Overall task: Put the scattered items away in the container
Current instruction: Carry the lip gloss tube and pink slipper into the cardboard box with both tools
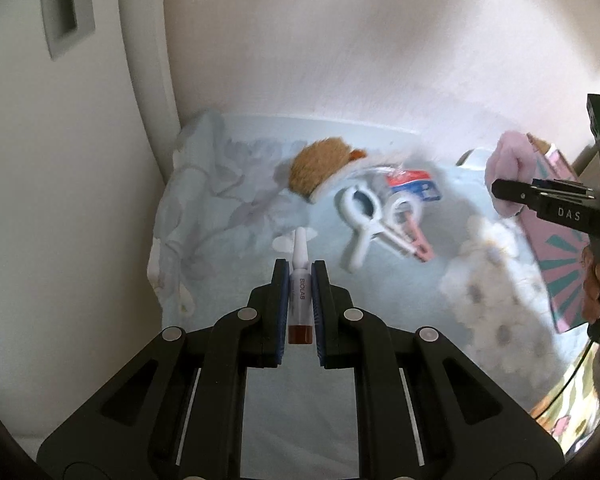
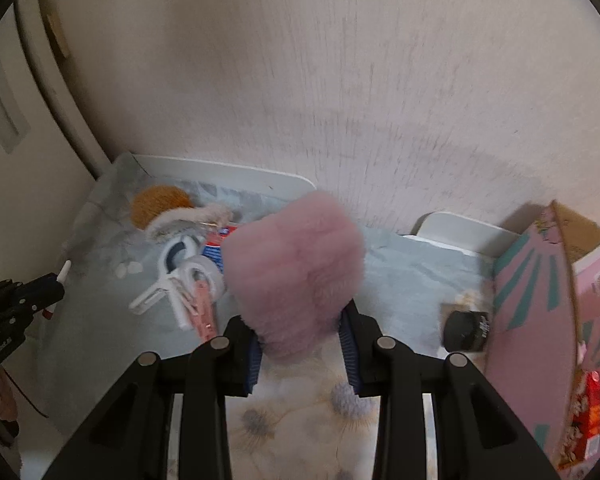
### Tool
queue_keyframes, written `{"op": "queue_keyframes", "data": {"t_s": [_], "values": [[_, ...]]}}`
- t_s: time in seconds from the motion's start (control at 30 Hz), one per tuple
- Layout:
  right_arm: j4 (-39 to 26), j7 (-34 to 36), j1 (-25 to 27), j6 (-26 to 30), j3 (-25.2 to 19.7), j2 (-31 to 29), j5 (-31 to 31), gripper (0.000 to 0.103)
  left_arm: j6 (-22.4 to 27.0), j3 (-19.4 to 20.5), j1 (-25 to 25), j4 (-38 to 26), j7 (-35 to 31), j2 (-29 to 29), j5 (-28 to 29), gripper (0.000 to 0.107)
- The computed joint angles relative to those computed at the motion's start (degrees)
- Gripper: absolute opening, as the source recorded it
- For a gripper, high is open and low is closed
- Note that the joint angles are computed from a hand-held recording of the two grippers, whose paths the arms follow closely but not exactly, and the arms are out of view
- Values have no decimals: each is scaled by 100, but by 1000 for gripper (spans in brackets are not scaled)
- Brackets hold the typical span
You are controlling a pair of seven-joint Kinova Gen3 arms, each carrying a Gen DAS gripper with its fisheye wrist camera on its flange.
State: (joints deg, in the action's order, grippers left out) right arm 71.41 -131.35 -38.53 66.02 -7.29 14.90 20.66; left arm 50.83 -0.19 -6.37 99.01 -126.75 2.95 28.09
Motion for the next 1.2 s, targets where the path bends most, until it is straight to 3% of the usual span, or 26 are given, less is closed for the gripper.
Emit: {"op": "queue_keyframes", "data": {"t_s": [0.27, 0.53, 0.9, 1.2], "values": [[-19, 40, 56, 214, -111, -575, 73, 31, 537, 220, 426, -740, 748, -258, -291, 10], [-55, 290, 475, 747, -298, -1215, 84, 31, 616, 624, 1193, -1415, 1482, -196, -616, 10], [498, 821, 1534, 1043, -384, -2207, -196, 31, 590, 1218, 2488, -2673, 2703, 563, -1345, 10], [1084, 1433, 2368, 971, -115, -2743, -847, 31, 725, 1370, 3579, -3527, 3373, 1414, -1981, 10]]}}
